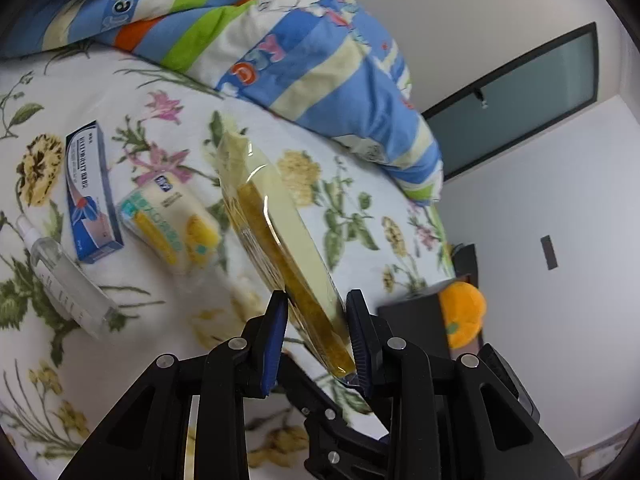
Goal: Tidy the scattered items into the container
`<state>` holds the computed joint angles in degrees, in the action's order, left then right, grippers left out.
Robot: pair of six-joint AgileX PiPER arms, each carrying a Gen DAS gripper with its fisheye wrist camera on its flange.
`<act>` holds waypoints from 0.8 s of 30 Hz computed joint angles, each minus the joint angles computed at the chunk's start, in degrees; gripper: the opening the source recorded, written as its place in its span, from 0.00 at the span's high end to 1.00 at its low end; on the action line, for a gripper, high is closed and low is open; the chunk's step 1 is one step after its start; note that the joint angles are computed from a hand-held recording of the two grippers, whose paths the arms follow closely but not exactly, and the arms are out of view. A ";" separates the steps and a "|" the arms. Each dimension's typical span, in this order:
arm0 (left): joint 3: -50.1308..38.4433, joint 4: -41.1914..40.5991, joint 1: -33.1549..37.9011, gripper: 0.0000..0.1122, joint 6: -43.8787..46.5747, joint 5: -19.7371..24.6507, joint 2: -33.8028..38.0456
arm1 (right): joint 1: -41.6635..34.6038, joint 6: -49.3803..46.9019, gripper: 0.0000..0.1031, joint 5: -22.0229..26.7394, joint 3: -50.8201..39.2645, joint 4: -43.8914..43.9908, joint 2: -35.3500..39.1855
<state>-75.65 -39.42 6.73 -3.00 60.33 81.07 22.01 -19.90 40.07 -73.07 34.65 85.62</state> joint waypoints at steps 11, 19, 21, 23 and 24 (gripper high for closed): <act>-7.56 9.27 -8.32 0.73 -9.93 2.19 -2.64 | -2.02 -0.07 0.52 1.30 0.25 -12.12 -8.70; 2.03 2.92 -2.28 0.73 -3.46 1.66 0.68 | -13.85 -7.18 0.37 9.00 5.12 6.05 -2.12; 4.91 -0.37 -0.26 0.73 -0.78 0.98 3.27 | -14.54 -7.37 0.35 8.73 6.03 7.56 0.49; 6.99 -3.42 1.42 0.73 1.74 0.47 6.17 | -13.75 -7.05 0.35 7.77 6.15 8.80 2.65; 7.60 -4.09 1.82 0.73 2.47 0.16 7.47 | -13.79 -7.63 0.35 7.56 6.08 10.39 4.13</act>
